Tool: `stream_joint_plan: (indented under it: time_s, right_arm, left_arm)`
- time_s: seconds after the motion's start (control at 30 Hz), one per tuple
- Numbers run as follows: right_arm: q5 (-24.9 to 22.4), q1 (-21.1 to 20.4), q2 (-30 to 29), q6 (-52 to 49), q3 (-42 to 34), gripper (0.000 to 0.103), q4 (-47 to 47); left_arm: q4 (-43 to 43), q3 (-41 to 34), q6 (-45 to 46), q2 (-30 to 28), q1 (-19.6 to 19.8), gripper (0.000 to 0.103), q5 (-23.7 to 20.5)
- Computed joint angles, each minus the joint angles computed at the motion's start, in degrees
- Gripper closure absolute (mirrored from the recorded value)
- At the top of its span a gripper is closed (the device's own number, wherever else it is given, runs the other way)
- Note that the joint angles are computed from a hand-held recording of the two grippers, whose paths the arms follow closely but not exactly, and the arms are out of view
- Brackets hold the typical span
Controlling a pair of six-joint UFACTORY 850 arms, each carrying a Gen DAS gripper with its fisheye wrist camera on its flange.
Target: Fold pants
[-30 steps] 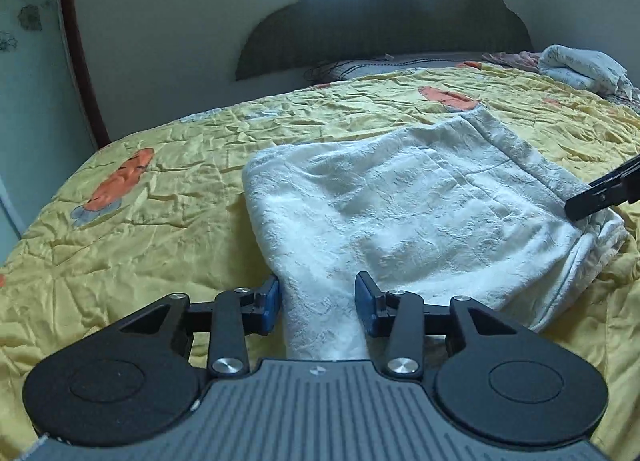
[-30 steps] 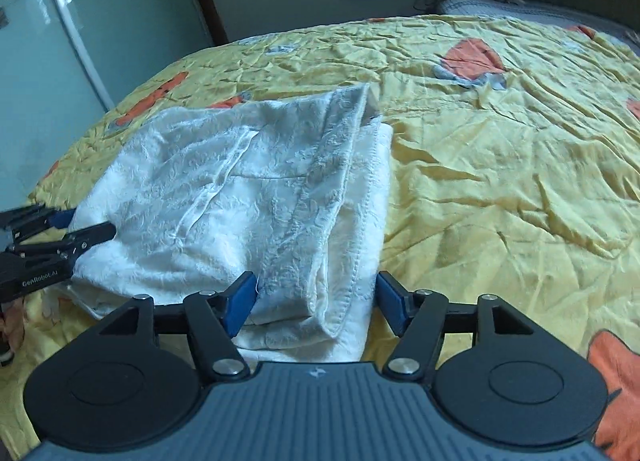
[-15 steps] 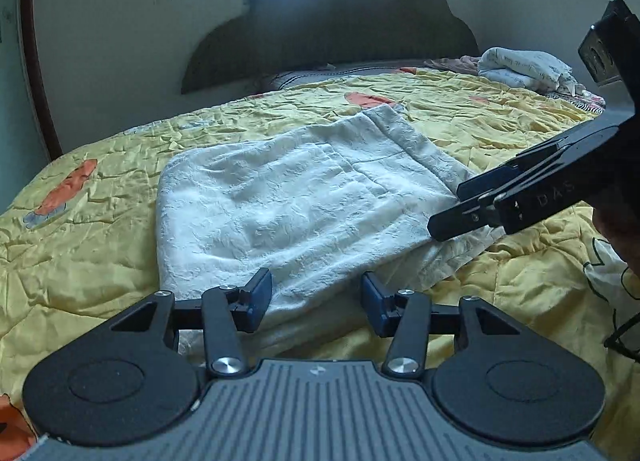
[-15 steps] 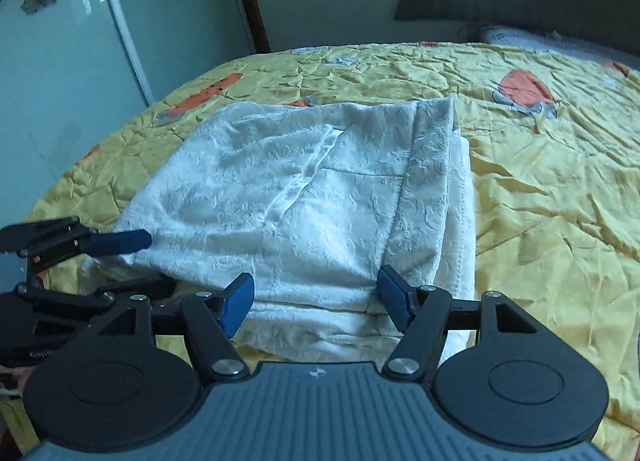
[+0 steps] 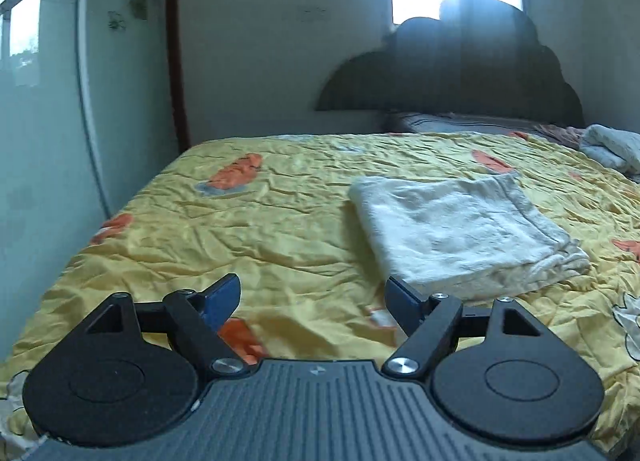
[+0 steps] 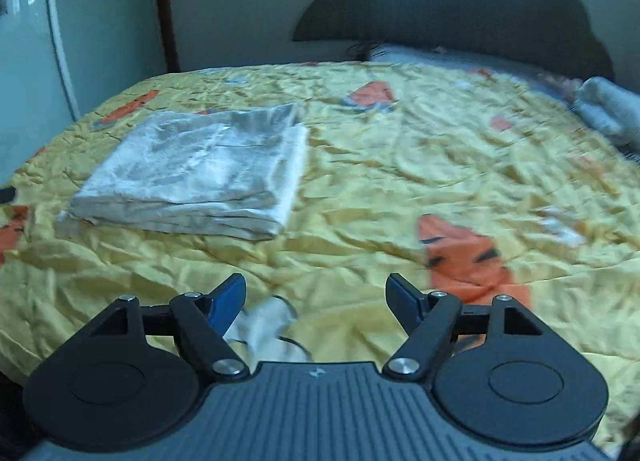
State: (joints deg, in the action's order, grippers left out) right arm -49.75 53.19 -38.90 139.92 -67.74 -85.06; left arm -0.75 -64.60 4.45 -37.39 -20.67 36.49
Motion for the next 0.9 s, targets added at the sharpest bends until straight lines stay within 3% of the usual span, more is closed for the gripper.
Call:
stream_joint_plan:
  time_s: [0.07, 0.13, 0.27, 0.3, 0.37, 0.43, 0.57, 0.7, 0.9]
  right_arm:
    - [-8.75, 1.06, -1.22, -5.39, -1.37, 0.026, 3.84]
    - [-9.17, 0.14, -1.94, -3.12, -2.36, 0.015, 1.93]
    - [8.12, -4.79, -4.95, 13.56, -6.28, 0.015, -13.43]
    - [13.12, -5.96, -7.08, 13.54, -9.4, 0.015, -14.44]
    - [17.02, -6.7, -11.29, 7.24, -15.56, 0.015, -11.12]
    - [17.36, -6.62, -14.46, 1.78, -20.4, 0.015, -8.14]
    - [15.7, -6.63, -19.11, -7.47, -27.59, 0.014, -0.42]
    - [12.15, -5.9, -21.64, -8.24, -30.22, 0.001, -0.02]
    - [11.44, -5.89, -21.44, -4.78, -29.22, 0.0, -2.46]
  left_arm:
    - [-3.51, -1.35, 2.32, -0.21, 0.22, 0.019, -1.01]
    - [-5.21, -3.75, 2.74, -1.58, -0.6, 0.019, -2.52]
    - [1.54, -8.62, -6.0, -5.37, -4.29, 0.019, -8.64]
    - [1.97, -9.87, -6.95, -6.43, -5.43, 0.019, -10.15]
    - [-0.32, -12.63, -5.99, -8.51, -7.44, 0.018, -14.24]
    - [-2.93, -14.72, -5.22, -10.09, -8.61, 0.018, -17.26]
    - [-8.04, -16.85, -0.21, -12.52, -9.67, 0.016, -18.41]
    - [-14.49, -17.52, 6.29, -13.75, -10.14, 0.007, -16.79]
    - [-17.2, -18.2, 8.28, -14.08, -10.29, 0.003, -17.07]
